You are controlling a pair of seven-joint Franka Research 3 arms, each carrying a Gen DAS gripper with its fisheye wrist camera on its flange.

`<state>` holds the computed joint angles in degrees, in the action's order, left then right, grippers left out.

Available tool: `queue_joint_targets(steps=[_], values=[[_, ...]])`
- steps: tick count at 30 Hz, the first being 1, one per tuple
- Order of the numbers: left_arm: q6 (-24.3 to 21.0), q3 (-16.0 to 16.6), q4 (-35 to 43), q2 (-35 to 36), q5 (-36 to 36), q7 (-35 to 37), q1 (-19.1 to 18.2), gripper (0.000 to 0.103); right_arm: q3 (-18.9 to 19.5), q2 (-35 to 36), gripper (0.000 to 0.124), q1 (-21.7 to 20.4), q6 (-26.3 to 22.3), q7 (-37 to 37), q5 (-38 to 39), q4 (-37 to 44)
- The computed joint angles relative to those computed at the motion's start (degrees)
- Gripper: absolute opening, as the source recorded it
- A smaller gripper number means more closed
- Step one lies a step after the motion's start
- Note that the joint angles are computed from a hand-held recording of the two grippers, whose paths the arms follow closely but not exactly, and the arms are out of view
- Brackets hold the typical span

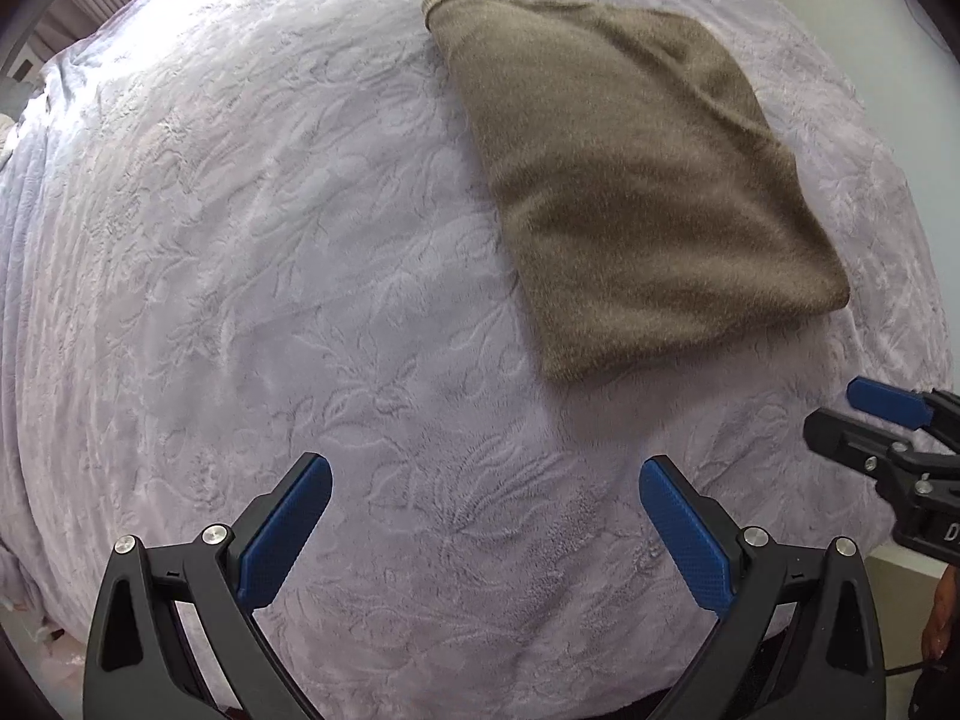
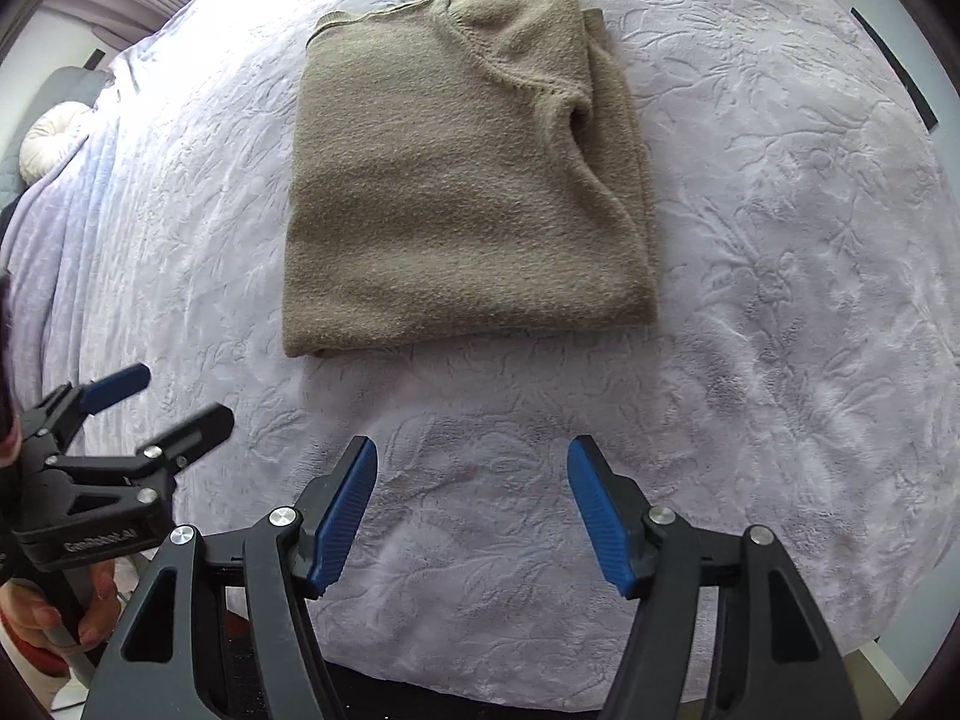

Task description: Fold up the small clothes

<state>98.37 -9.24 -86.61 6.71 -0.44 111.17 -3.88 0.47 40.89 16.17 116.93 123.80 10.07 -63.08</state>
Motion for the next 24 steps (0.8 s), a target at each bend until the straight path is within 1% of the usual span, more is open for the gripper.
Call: queue_joint_targets(steps=[2,8,11,18,24], values=[[0.23,-0.16,-0.85,-0.48,1.05,-0.14,-0.33,0.103,-0.15,-1.36,0.077,-0.22,0.86,0.17,0.20,-2.36],[0.95,-0.36,-2.42,-1.59,2.81,-0.43,-1.12,0.103,-0.37,-4.66,0.077,-0.98,1.74,1.39,0.95,-8.25],[0.35,-0.39,-2.52,-1.62,2.98,-0.15,-1.33,0.103,-0.38,-5.62,0.077,-1.23,1.70,1.61,1.03,-9.86],[-0.43,-0.47,-2.22,-1.08,3.15,-0.03,-1.61,0.103,-0.37,-6.65,0.077,-1.45,1.86,2.14,1.13,-11.83],[-0.88,-0.59,-1.57,-0.20,3.85,-0.59,-1.89,0.103,-0.30,-6.33,0.077,-1.60,1.55,1.99,1.14,-11.47]])
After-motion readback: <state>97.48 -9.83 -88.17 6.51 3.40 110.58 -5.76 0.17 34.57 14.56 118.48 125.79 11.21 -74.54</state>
